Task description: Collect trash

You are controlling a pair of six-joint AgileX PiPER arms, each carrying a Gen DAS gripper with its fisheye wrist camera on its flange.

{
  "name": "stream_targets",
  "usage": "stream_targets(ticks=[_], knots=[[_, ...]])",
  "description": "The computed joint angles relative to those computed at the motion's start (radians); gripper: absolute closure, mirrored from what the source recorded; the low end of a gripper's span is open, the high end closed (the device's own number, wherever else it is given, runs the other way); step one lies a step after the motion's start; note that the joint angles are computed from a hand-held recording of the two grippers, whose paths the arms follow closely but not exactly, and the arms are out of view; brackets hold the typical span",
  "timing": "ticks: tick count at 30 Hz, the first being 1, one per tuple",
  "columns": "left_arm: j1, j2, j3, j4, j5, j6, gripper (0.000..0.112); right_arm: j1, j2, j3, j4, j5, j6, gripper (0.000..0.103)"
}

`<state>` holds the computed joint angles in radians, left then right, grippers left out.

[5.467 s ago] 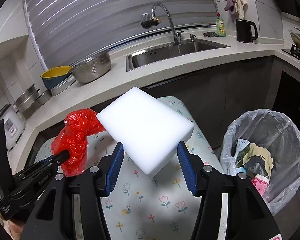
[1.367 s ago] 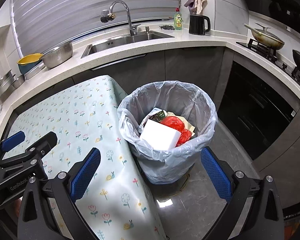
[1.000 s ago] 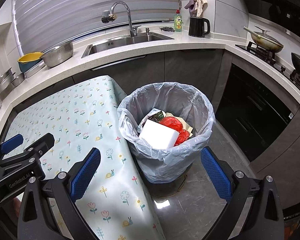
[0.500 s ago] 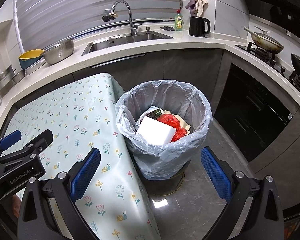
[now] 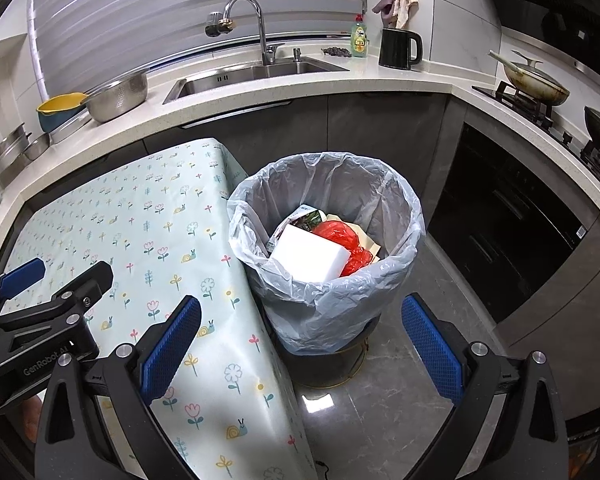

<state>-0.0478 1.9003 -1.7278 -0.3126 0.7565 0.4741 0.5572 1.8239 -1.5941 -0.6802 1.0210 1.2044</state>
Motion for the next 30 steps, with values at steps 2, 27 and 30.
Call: stream_targets(ticks=[2, 27, 30], knots=[[0.001, 0.004, -0.001, -0.002, 0.004, -0.005, 0.019, -0.001, 0.000, 0.002, 0.002, -0.001, -0.001, 0.006], [-0.001, 0.031, -0.012, 0.039, -0.006, -0.035, 0.019, -0.014, 0.016, 0.006, 0.026, -0.025, -0.013, 0.006], [0.002, 0.026, -0.001, 0.026, -0.017, -0.026, 0.019, -0.014, 0.016, 0.006, 0.026, -0.025, -0.011, 0.006]])
